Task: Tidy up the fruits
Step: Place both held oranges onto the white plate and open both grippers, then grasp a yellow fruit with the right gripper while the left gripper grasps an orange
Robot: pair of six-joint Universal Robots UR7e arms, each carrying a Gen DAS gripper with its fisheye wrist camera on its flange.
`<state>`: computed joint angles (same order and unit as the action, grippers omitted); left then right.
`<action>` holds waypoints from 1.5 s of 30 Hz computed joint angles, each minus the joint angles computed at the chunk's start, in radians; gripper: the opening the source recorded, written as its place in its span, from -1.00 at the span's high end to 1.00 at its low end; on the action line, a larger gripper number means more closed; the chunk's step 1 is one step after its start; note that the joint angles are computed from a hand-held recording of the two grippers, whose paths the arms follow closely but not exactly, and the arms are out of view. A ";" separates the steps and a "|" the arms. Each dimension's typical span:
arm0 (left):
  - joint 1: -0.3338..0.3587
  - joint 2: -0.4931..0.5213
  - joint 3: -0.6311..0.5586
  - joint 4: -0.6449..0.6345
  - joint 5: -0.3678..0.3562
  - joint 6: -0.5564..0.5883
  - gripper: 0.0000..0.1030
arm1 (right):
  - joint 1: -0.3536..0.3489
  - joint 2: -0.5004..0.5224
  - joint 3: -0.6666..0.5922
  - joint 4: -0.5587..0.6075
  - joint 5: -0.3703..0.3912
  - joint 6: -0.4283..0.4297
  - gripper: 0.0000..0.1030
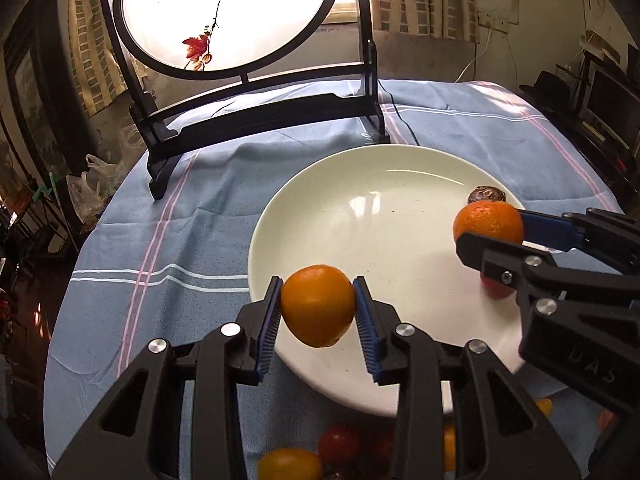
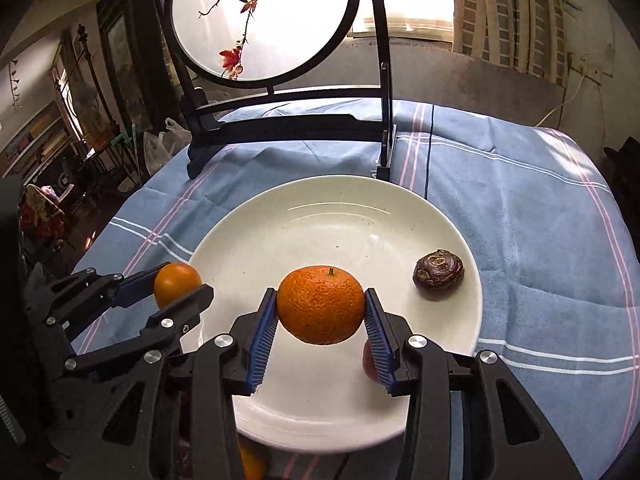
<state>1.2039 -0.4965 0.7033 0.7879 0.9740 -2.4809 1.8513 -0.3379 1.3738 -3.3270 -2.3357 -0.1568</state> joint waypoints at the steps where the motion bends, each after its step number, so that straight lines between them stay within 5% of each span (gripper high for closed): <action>1: 0.000 0.000 0.002 -0.009 -0.005 0.001 -0.10 | -0.001 0.004 -0.008 0.005 -0.006 0.005 0.12; 2: 0.000 -0.010 0.017 -0.031 -0.005 0.002 -0.42 | 0.001 0.005 -0.010 -0.006 -0.008 0.000 0.07; 3: 0.001 -0.029 0.045 -0.066 -0.001 0.008 -0.45 | 0.004 0.006 -0.008 -0.028 -0.006 -0.013 0.05; 9: 0.003 -0.081 0.093 -0.070 0.025 0.005 -0.45 | 0.034 -0.037 0.070 -0.089 -0.005 -0.031 -0.03; 16: 0.021 -0.288 0.361 -0.151 0.104 0.102 -0.45 | 0.120 -0.104 0.311 -0.125 0.060 -0.094 -0.21; 25: 0.071 -0.457 0.596 -0.148 0.132 0.233 -0.45 | 0.181 -0.071 0.447 0.025 0.112 -0.014 -0.18; 27: 0.083 -0.468 0.619 -0.129 0.140 0.244 -0.45 | 0.177 -0.057 0.440 0.048 0.107 0.005 -0.08; 30: 0.091 -0.469 0.649 -0.108 0.139 0.252 -0.45 | 0.161 -0.050 0.427 0.098 0.124 0.025 0.46; 37: 0.091 -0.436 0.666 -0.083 0.151 0.241 -0.45 | 0.182 -0.065 0.453 0.045 0.084 0.002 0.47; 43: 0.086 -0.387 0.635 -0.065 0.141 0.208 0.22 | 0.178 -0.084 0.484 0.013 0.081 0.026 0.46; 45: 0.083 -0.390 0.637 -0.054 0.143 0.208 0.23 | 0.176 -0.085 0.487 0.011 0.080 0.025 0.46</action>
<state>1.2864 -0.8861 1.3401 0.7343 1.1171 -2.2724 2.0268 -0.4225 1.8606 -3.3165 -2.2558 -0.1318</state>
